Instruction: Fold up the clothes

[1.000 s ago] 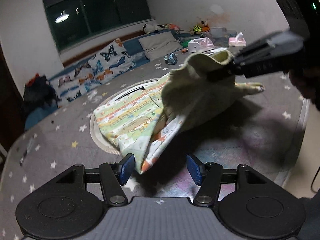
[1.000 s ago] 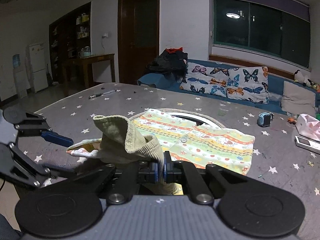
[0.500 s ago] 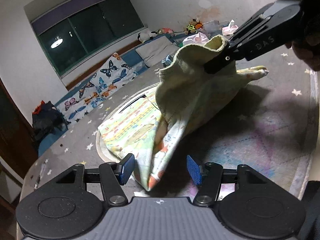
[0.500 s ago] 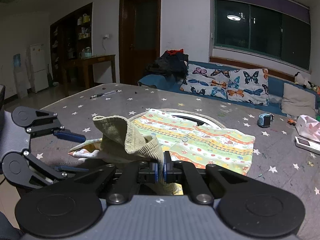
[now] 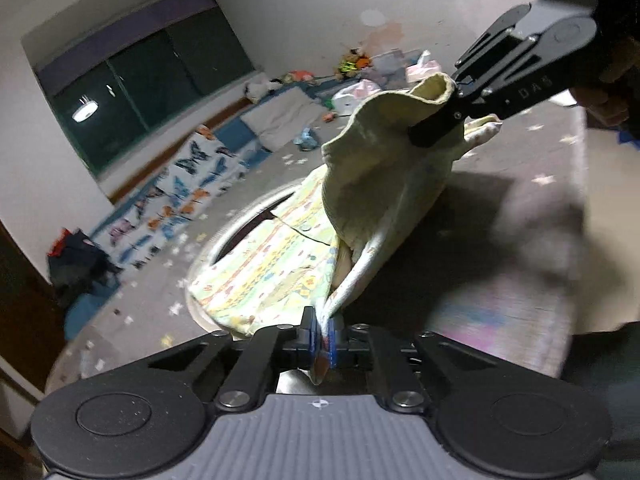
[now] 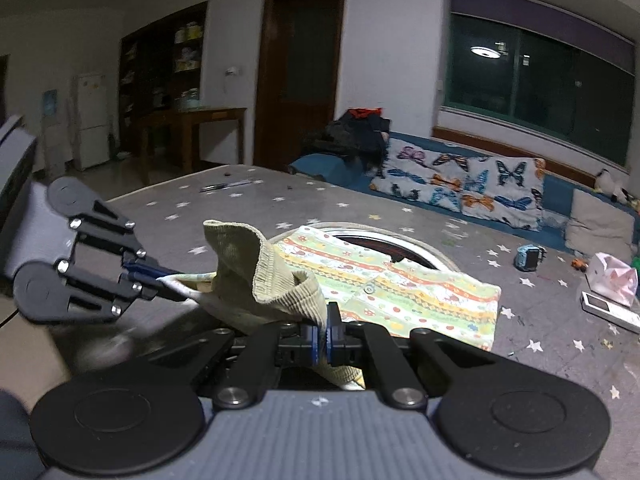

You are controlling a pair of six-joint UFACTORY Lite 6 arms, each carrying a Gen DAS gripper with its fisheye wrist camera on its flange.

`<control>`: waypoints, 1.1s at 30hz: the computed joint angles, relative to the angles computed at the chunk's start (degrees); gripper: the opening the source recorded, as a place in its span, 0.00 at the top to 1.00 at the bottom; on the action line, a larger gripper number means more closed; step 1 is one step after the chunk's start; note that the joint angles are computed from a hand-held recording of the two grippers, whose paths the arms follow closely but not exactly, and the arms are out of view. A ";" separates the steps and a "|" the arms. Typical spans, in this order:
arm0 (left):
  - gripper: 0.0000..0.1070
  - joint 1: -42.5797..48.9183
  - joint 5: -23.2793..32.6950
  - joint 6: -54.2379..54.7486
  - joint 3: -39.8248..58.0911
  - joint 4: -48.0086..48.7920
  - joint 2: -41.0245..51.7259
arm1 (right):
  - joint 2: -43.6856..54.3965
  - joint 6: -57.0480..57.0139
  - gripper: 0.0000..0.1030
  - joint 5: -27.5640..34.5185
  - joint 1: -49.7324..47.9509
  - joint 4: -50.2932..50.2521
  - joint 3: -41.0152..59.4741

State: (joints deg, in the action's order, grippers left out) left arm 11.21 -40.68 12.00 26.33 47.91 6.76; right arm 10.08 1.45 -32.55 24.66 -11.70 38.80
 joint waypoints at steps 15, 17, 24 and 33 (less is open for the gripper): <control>0.94 4.99 5.37 -47.77 16.26 40.86 0.28 | -5.29 21.95 0.97 14.89 -1.82 -28.14 7.61; 0.94 4.05 6.04 -53.45 23.41 42.57 5.36 | 0.37 29.53 0.97 16.24 -3.38 -37.37 15.51; 0.94 -1.02 14.82 -77.17 53.17 52.98 29.36 | 28.05 70.65 0.97 21.46 -4.67 -78.70 51.42; 0.93 -2.61 16.61 -107.19 75.60 72.73 48.63 | 63.38 124.62 0.89 19.63 -6.51 -123.72 93.43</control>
